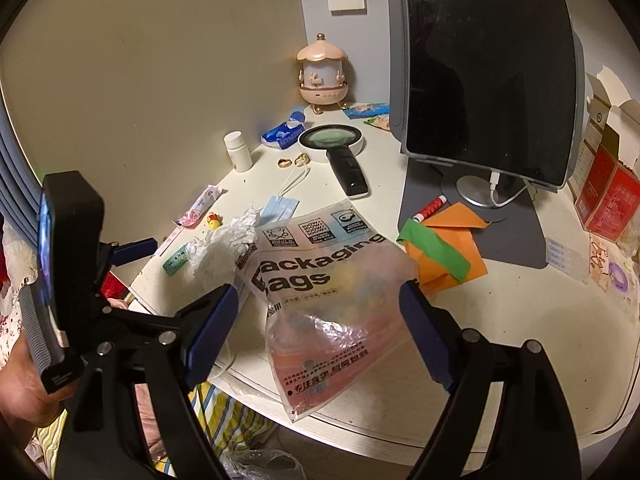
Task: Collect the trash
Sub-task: 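Move the left tool to the white crumpled tissue and close on it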
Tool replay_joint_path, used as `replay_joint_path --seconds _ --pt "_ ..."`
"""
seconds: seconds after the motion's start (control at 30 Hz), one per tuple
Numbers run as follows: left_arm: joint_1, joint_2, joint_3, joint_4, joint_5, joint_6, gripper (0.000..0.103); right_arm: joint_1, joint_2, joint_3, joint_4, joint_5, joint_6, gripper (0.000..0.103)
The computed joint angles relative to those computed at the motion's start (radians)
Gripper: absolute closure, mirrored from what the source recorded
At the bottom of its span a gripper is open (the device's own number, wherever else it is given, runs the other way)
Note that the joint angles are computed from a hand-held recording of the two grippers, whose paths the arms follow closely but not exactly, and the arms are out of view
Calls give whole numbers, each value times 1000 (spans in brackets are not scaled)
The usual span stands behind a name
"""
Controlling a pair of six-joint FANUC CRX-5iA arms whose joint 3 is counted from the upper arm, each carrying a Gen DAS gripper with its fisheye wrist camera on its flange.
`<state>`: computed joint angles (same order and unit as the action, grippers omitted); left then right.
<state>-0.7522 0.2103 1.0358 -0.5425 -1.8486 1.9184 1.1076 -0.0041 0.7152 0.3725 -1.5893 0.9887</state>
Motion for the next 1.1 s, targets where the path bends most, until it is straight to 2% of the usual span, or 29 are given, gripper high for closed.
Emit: replay_joint_path --seconds 0.17,0.43,0.57,0.67,0.87,1.1 --pt "41 -38 -76 61 67 38 5 -11 7 -5 -11 3 -1 23" --pt "67 -41 -103 85 84 44 6 -28 27 7 -28 13 7 23" --pt "80 -48 -120 101 101 43 13 -33 36 15 -34 16 9 23" --pt "95 -51 -131 126 111 44 21 -35 41 20 -37 14 9 23" --pt "109 -61 -154 158 134 40 44 -31 42 20 -25 15 7 23" --pt "100 -62 -152 147 139 28 80 -22 33 8 -16 13 -5 23"
